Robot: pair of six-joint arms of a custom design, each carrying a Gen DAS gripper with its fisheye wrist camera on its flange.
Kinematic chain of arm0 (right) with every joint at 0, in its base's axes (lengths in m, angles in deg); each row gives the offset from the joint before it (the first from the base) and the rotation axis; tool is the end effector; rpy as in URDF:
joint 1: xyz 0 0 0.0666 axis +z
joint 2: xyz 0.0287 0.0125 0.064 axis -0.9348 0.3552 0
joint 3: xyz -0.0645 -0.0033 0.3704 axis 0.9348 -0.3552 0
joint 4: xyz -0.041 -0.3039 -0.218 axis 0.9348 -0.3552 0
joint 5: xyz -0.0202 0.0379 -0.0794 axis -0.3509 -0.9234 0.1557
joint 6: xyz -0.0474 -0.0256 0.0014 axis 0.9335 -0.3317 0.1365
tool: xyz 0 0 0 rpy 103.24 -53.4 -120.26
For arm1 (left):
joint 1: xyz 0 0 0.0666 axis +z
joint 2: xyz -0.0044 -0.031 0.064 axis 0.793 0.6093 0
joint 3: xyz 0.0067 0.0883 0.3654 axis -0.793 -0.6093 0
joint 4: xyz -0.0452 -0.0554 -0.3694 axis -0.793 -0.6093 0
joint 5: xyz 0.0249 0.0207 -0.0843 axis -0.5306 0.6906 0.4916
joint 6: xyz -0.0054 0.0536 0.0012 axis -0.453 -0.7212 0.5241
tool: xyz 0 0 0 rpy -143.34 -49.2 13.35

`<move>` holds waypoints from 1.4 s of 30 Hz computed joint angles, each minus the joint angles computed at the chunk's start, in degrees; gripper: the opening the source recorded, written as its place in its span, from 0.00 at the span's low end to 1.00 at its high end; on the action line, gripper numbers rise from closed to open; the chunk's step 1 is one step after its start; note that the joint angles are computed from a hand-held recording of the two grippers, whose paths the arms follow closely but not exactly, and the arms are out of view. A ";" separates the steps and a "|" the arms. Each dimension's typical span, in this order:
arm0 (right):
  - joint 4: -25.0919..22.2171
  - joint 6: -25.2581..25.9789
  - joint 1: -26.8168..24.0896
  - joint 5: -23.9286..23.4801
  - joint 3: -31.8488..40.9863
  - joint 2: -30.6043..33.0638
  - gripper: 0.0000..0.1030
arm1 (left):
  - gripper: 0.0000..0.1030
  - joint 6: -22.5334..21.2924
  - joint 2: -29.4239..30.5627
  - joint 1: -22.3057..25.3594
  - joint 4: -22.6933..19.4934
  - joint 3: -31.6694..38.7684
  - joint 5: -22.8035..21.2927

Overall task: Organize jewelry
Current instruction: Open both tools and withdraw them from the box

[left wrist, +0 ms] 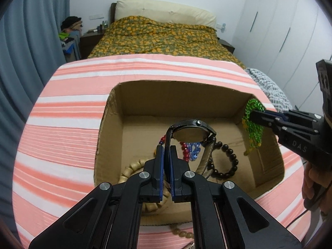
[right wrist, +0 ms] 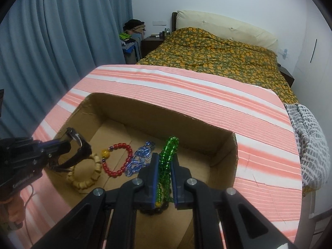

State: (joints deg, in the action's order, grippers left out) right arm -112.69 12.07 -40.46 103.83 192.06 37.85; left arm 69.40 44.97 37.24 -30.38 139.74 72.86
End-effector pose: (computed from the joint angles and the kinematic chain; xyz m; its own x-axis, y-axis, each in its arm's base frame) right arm 0.5764 0.3003 0.4150 -0.7675 0.1564 -0.6217 0.1752 0.9840 0.0312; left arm 0.6352 -0.1860 0.3946 -0.6769 0.3970 -0.6198 0.5969 0.7888 -0.1467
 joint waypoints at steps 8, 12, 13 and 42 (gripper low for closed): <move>3.89 -3.76 0.32 4.59 -4.30 -3.63 0.50 | 0.74 2.55 -4.61 0.48 7.51 -6.30 -2.78; 5.67 -3.53 2.94 7.93 -7.55 -7.73 0.53 | 0.83 1.26 -10.01 1.74 11.17 -12.32 -2.12; 5.75 -3.47 3.68 8.37 -8.30 -8.74 0.55 | 0.87 0.70 -11.78 2.13 12.10 -14.37 -1.90; -4.76 -43.68 31.03 17.58 -42.38 -20.05 0.63 | 0.95 -12.29 -40.43 10.69 22.51 -65.55 0.55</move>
State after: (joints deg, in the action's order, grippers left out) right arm -117.45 -31.61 -9.43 121.41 149.68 17.80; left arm 57.11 4.54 47.93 -7.87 74.20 73.41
